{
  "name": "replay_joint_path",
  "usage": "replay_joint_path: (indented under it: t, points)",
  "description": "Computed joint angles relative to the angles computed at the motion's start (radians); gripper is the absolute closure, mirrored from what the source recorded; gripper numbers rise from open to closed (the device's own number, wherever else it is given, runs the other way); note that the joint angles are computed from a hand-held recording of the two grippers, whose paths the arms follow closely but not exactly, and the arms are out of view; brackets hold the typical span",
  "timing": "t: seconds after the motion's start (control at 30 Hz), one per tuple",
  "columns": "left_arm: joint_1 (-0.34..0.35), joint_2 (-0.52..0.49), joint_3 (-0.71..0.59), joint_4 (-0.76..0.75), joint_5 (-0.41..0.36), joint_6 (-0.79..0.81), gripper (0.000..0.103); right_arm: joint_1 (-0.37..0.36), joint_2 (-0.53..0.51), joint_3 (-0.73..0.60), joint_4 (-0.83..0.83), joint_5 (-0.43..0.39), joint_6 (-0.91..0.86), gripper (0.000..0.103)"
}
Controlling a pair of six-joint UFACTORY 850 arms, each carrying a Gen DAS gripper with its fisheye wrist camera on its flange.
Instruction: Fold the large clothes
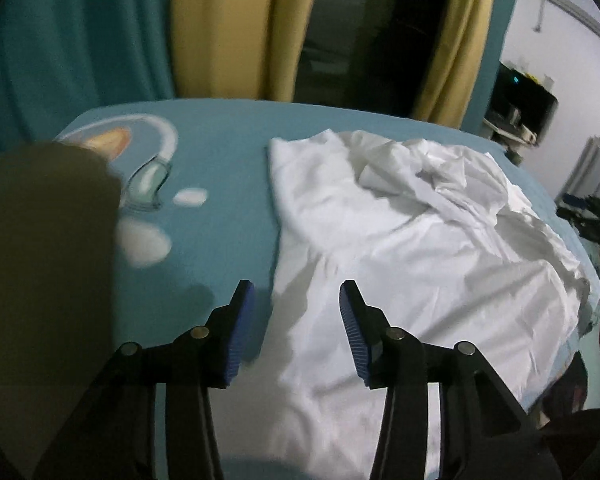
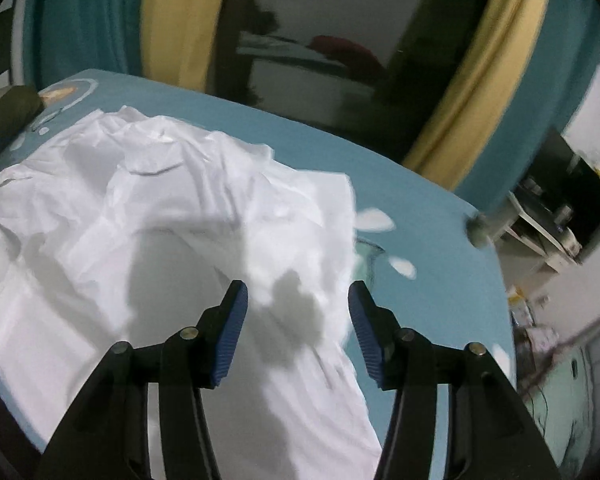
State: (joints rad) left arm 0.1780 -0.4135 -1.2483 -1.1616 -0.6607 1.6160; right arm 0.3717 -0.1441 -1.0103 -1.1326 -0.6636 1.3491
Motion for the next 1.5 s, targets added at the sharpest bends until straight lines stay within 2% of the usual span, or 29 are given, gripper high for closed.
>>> replay_joint_path:
  t: [0.13, 0.23, 0.27, 0.37, 0.43, 0.53, 0.6, 0.7, 0.77, 0.8, 0.83, 0.87, 0.9, 0.93, 1.03, 1.13, 1.17, 1.2, 1.27, 1.3, 1.33, 1.4, 1.47, 1.5]
  points:
    - [0.029, 0.052, 0.092, -0.064, 0.009, 0.050, 0.052, 0.035, 0.073, 0.071, -0.012, -0.063, 0.109, 0.043]
    - [0.035, 0.071, 0.132, -0.060, -0.027, 0.050, 0.046, 0.052, 0.124, 0.118, 0.005, -0.098, 0.184, 0.042]
    - [0.028, 0.081, 0.151, -0.065, -0.005, 0.070, 0.046, 0.060, 0.139, 0.137, 0.006, -0.111, 0.214, 0.042]
    - [0.001, 0.121, 0.212, -0.190, 0.152, 0.222, 0.046, 0.078, 0.182, 0.185, 0.016, -0.144, 0.288, 0.042]
    - [0.006, 0.121, 0.211, -0.249, 0.175, 0.259, 0.046, 0.092, 0.212, 0.220, 0.029, -0.181, 0.341, 0.042]
    - [-0.001, 0.109, 0.209, -0.413, 0.258, 0.409, 0.046, 0.102, 0.261, 0.273, 0.043, -0.209, 0.411, 0.042]
    - [0.004, 0.084, 0.187, -0.375, 0.262, 0.359, 0.046, 0.102, 0.289, 0.305, 0.063, -0.223, 0.439, 0.041]
    - [0.018, 0.050, 0.163, -0.232, 0.213, 0.235, 0.046, 0.093, 0.325, 0.353, 0.095, -0.219, 0.488, 0.041]
    - [0.018, 0.048, 0.172, -0.231, 0.208, 0.254, 0.046, 0.081, 0.344, 0.384, 0.103, -0.196, 0.521, 0.041]
    - [0.019, 0.057, 0.190, -0.280, 0.211, 0.322, 0.046, 0.073, 0.350, 0.400, 0.106, -0.178, 0.541, 0.041]
    - [0.021, 0.062, 0.199, -0.295, 0.209, 0.354, 0.051, 0.067, 0.352, 0.408, 0.105, -0.164, 0.554, 0.041]
    - [0.025, 0.065, 0.203, -0.294, 0.196, 0.368, 0.073, 0.059, 0.352, 0.418, 0.100, -0.147, 0.567, 0.041]
    - [0.031, 0.067, 0.206, -0.285, 0.171, 0.367, 0.089, 0.054, 0.349, 0.426, 0.090, -0.130, 0.581, 0.041]
    - [0.036, 0.070, 0.209, -0.281, 0.157, 0.368, 0.095, 0.048, 0.346, 0.434, 0.074, -0.105, 0.597, 0.041]
    - [0.053, 0.101, 0.242, -0.371, 0.142, 0.473, 0.095, 0.044, 0.331, 0.442, 0.039, -0.048, 0.630, 0.042]
    - [0.072, 0.134, 0.265, -0.434, 0.106, 0.539, 0.096, 0.076, 0.311, 0.436, 0.004, -0.034, 0.635, 0.042]
    - [0.077, 0.147, 0.279, -0.469, 0.100, 0.579, 0.096, 0.095, 0.298, 0.432, -0.012, -0.051, 0.659, 0.042]
    - [0.078, 0.152, 0.285, -0.486, 0.096, 0.599, 0.096, 0.114, 0.283, 0.427, -0.024, -0.076, 0.685, 0.045]
    - [0.082, 0.156, 0.292, -0.506, 0.085, 0.616, 0.096, 0.145, 0.271, 0.424, -0.063, -0.089, 0.711, 0.072]
    - [0.084, 0.154, 0.292, -0.509, 0.079, 0.612, 0.096, 0.150, 0.274, 0.425, -0.080, -0.067, 0.726, 0.092]
    - [0.086, 0.153, 0.292, -0.511, 0.072, 0.609, 0.096, 0.155, 0.270, 0.420, -0.080, -0.058, 0.721, 0.098]
    - [0.094, 0.155, 0.293, -0.520, 0.047, 0.598, 0.096, 0.169, 0.257, 0.404, -0.051, -0.081, 0.676, 0.099]
    - [0.102, 0.163, 0.298, -0.537, 0.025, 0.606, 0.096, 0.171, 0.285, 0.416, -0.060, -0.062, 0.690, 0.099]
    - [0.107, 0.168, 0.301, -0.547, 0.010, 0.617, 0.096, 0.177, 0.296, 0.419, -0.057, -0.079, 0.693, 0.099]
